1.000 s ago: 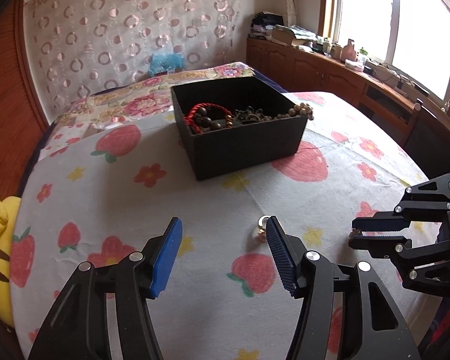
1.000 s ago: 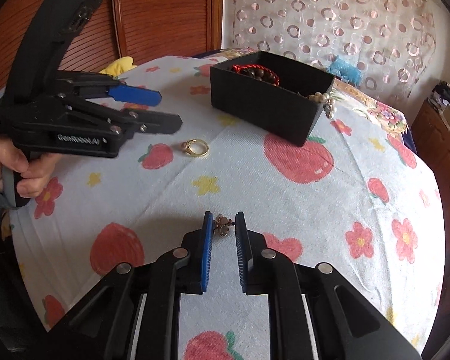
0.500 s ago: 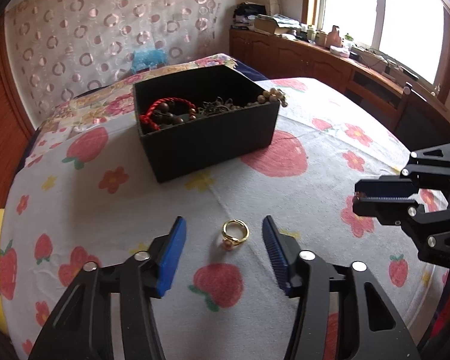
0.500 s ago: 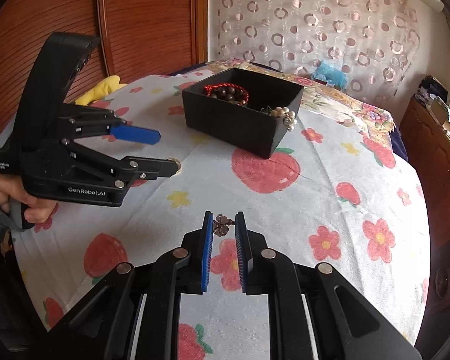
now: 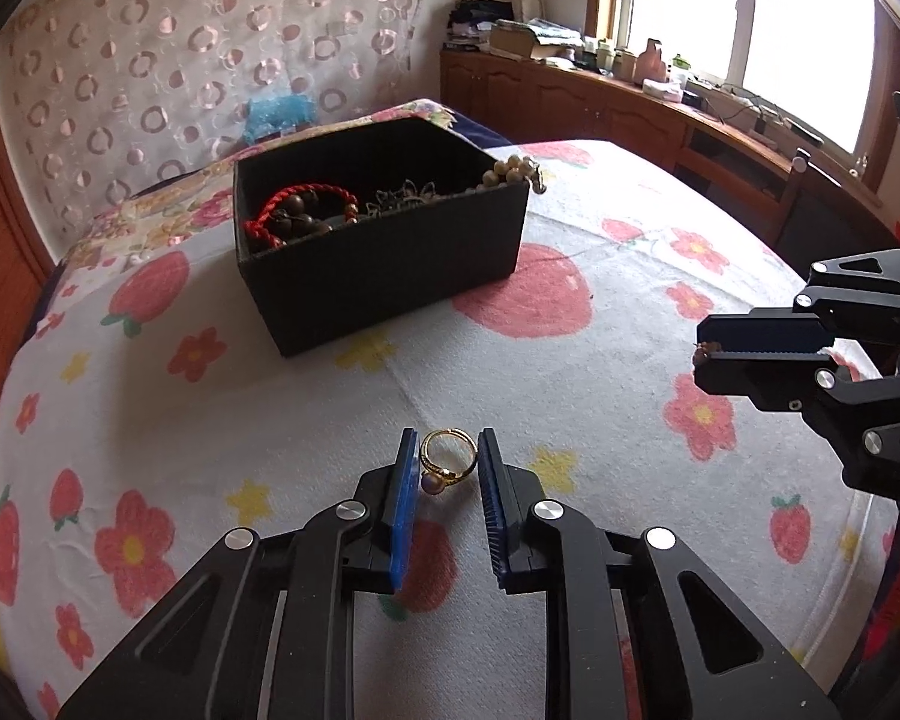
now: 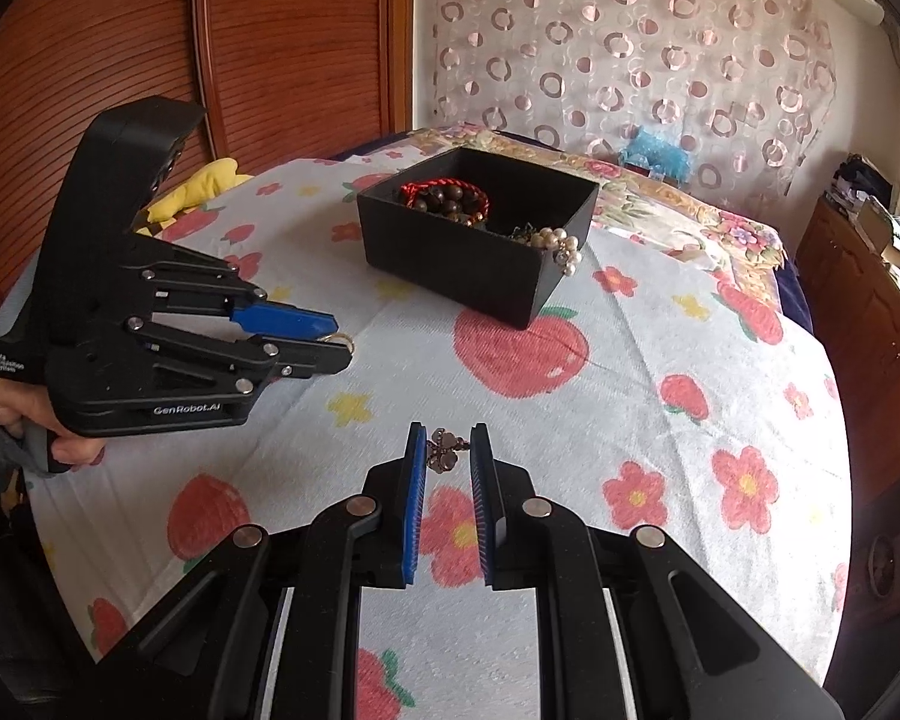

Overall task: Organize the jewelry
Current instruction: 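Close the left tool on the gold ring and lift it, then carry the ring and pendant over the box while both tools open to drop them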

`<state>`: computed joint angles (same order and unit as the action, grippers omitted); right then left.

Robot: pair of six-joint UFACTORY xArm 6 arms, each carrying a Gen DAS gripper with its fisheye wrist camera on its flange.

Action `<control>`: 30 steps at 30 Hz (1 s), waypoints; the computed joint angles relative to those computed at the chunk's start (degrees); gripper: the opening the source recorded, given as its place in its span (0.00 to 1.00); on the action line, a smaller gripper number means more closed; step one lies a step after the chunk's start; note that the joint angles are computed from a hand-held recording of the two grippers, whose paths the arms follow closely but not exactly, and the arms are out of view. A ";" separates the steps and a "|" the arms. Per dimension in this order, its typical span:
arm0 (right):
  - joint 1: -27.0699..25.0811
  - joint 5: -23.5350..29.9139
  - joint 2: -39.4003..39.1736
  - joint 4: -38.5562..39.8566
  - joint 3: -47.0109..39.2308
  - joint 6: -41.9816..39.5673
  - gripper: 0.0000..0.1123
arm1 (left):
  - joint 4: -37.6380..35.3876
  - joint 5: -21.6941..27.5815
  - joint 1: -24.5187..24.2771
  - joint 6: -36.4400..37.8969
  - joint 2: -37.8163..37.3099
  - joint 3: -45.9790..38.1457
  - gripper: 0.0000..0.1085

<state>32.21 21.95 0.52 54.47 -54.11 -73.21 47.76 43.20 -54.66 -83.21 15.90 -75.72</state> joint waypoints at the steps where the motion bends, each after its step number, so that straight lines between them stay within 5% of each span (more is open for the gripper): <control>1: -0.05 0.00 0.13 -0.08 -0.33 0.08 0.15 | 0.31 0.03 0.04 -0.26 -0.24 0.10 0.17; 13: 0.13 1.44 6.27 -0.70 -13.18 3.41 0.15 | 3.73 2.22 0.77 -1.14 -2.89 -0.22 0.17; 30: -0.18 7.98 26.21 -7.52 -39.91 13.32 0.15 | 7.51 1.23 5.58 -1.00 -5.45 -1.20 0.17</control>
